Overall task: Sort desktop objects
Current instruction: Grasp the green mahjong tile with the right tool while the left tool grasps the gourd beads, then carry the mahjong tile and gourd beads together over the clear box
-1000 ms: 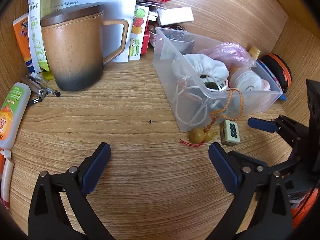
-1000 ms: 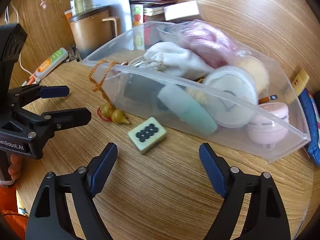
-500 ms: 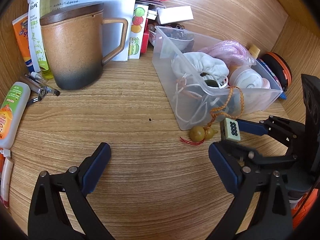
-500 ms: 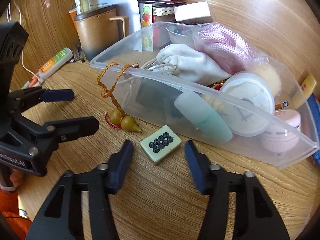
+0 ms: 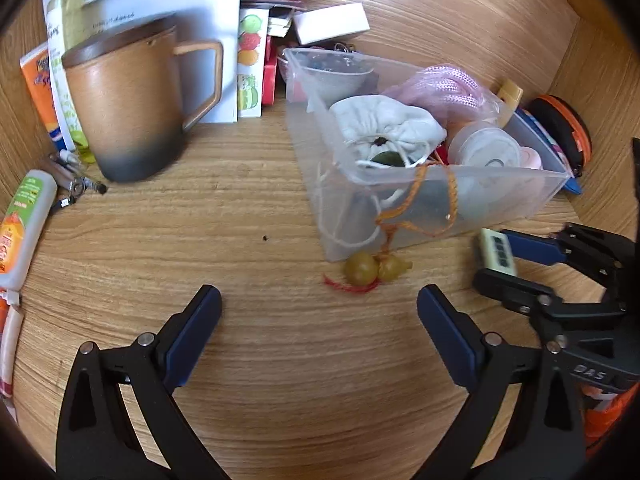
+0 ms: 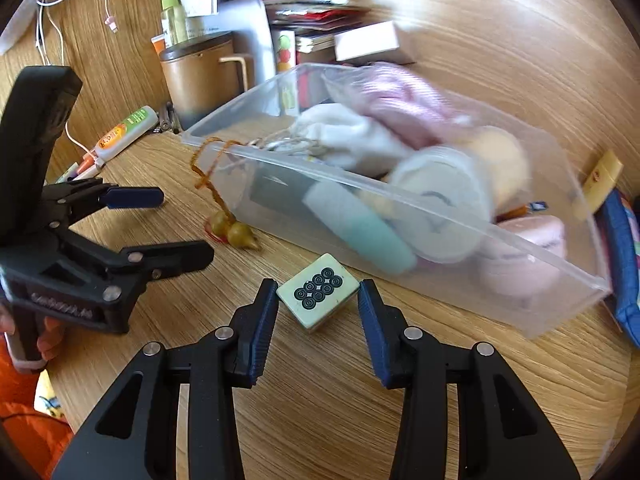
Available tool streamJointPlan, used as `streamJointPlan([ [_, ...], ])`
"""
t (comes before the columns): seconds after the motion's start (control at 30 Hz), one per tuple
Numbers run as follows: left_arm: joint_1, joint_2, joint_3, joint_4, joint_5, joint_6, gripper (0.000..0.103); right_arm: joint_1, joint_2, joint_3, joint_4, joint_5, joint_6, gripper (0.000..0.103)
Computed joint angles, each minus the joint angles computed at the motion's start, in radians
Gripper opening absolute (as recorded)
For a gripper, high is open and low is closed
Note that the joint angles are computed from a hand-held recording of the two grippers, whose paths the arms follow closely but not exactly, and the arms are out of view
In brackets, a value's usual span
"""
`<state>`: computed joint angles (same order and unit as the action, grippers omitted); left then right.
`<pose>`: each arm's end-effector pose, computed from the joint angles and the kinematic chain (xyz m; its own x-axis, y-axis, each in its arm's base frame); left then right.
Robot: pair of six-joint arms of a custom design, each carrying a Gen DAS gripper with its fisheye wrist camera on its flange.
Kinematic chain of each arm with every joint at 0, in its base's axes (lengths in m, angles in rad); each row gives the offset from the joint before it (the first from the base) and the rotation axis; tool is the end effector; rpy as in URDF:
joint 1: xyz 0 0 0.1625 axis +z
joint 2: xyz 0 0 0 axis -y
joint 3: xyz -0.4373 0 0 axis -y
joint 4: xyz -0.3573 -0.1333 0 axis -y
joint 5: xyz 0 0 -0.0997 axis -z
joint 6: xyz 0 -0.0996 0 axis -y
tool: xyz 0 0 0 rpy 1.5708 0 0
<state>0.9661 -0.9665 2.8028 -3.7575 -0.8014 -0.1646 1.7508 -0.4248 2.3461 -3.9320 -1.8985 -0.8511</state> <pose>0.0115 -0.3397 0.1446 -0.8044 0.0824 -0.5883 0.4077 0.7970 -0.4457 0.1723 -0.3814 -0.0357 -0.5084 -0.6923 0.5122 -0.8257 0.5607 -0.0617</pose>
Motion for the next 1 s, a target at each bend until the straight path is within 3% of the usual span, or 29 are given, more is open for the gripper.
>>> streamJointPlan([
  [0.17, -0.042, 0.066, -0.007, -0.044, 0.043, -0.058, 0.098, -0.034, -0.045, 0.040, -0.047, 0.033, -0.040, 0.038],
  [0.3, -0.062, 0.089, -0.028, 0.015, 0.069, -0.116, 0.076, -0.063, -0.078, 0.070, -0.047, 0.083, -0.076, 0.038],
  [0.57, -0.118, 0.166, -0.061, 0.090, 0.191, -0.216, 0.071, -0.103, -0.119, 0.121, -0.049, 0.152, -0.127, 0.038],
  [0.67, -0.137, 0.183, -0.070, 0.125, 0.236, -0.253, 0.062, -0.112, -0.131, 0.133, -0.050, 0.169, -0.135, 0.038],
  [1.0, -0.124, 0.187, -0.075, 0.077, 0.214, -0.197, 0.042, -0.117, -0.137, 0.137, -0.044, 0.178, -0.125, 0.038],
])
